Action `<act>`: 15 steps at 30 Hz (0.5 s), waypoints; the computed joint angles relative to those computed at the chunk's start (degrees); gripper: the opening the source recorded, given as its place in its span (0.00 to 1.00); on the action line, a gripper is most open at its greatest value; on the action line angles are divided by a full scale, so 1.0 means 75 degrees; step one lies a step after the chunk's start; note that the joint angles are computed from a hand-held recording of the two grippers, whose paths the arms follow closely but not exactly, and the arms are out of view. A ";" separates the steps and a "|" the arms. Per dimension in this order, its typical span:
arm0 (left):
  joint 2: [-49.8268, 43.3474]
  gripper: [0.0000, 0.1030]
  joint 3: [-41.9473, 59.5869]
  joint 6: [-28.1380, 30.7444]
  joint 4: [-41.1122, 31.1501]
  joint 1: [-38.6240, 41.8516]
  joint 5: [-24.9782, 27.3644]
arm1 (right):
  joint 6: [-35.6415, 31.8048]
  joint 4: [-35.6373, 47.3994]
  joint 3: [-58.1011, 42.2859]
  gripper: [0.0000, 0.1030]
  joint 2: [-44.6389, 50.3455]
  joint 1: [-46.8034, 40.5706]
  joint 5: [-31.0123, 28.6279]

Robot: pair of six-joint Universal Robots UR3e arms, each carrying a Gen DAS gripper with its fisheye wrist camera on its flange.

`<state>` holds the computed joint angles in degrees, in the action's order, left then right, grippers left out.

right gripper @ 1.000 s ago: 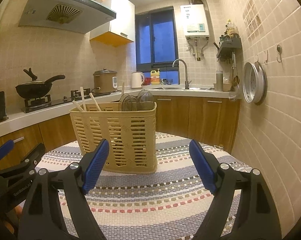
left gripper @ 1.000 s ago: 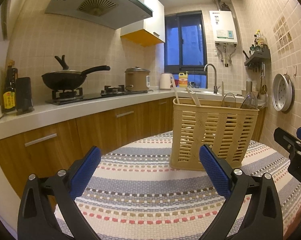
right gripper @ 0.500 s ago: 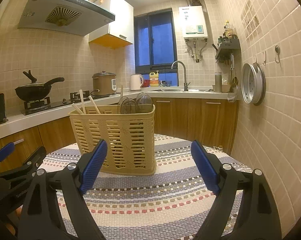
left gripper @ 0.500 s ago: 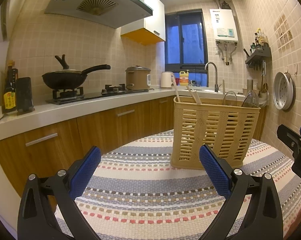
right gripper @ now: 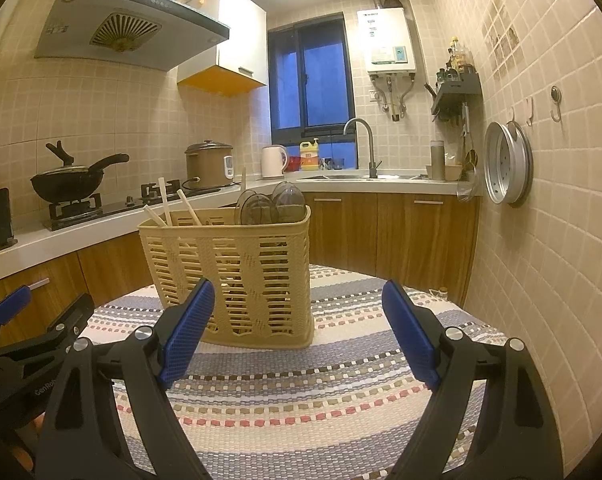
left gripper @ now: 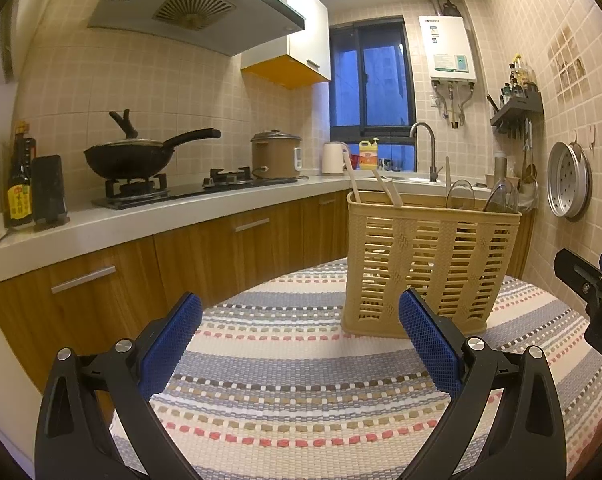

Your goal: Organize utensils

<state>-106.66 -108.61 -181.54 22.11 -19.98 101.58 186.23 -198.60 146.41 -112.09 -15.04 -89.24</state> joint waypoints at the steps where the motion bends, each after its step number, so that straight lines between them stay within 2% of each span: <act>1: 0.0002 0.93 -0.0014 -0.0006 0.0018 0.0014 -0.0006 | -0.0002 -0.0023 -0.0012 0.79 0.0034 0.0046 -0.0047; 15: 0.0041 0.93 -0.0075 -0.0043 0.0011 0.0059 -0.0024 | 0.0082 -0.0006 0.0016 0.79 -0.0007 0.0014 -0.0057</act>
<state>-106.35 -109.17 -181.87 22.19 -19.53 101.40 186.85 -198.64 146.53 -112.14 -14.94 -89.67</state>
